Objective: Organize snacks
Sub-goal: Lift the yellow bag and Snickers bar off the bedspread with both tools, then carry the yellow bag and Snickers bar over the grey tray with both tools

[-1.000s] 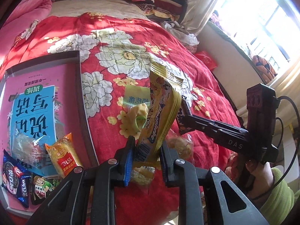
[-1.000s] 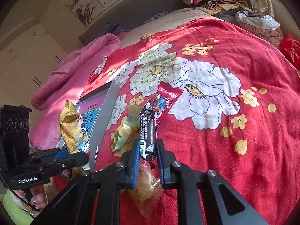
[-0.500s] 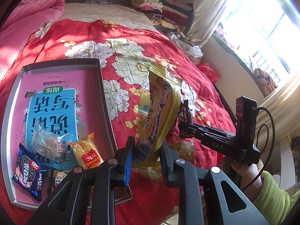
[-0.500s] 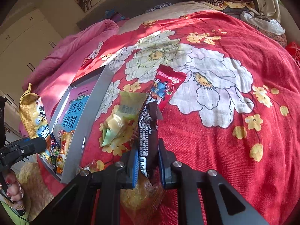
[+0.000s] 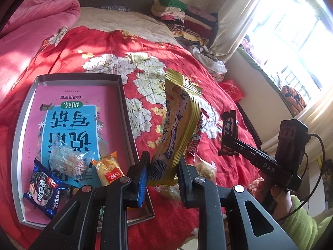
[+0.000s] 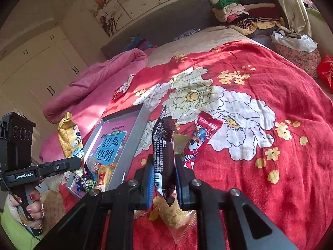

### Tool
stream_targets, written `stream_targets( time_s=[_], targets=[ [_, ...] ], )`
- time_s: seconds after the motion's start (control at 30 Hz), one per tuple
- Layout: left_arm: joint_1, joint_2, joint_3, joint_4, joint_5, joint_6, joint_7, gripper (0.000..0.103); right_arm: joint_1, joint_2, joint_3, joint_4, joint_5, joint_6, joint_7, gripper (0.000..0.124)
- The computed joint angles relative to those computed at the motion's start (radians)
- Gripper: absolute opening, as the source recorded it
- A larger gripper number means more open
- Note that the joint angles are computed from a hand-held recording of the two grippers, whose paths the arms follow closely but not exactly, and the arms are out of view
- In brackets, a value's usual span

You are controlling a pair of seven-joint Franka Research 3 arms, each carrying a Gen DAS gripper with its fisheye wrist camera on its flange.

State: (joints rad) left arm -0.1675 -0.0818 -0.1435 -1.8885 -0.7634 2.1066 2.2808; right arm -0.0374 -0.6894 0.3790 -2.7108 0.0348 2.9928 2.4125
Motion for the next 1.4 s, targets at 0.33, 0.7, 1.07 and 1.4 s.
stream_targets(
  time_s=[0.33, 0.7, 1.07, 1.4],
  targets=[
    [0.022, -0.010, 0.020, 0.003, -0.026, 0.013, -0.004, 0.026, -0.005, -0.012, 0.043, 0.037, -0.033, -0.004, 0.004, 0.018],
    [0.048, -0.013, 0.034, 0.014, -0.054, 0.021, -0.002, 0.026, -0.003, 0.000, 0.062, 0.061, -0.047, 0.007, 0.006, 0.018],
    [0.074, -0.017, 0.053, 0.016, -0.071, 0.035, 0.000, 0.026, 0.009, 0.035, 0.076, 0.098, -0.052, 0.023, 0.001, 0.018],
    [0.104, -0.024, 0.075, 0.015, -0.088, 0.056, -0.003, 0.026, 0.017, 0.087, 0.092, 0.147, -0.063, 0.034, -0.008, 0.018]
  ],
)
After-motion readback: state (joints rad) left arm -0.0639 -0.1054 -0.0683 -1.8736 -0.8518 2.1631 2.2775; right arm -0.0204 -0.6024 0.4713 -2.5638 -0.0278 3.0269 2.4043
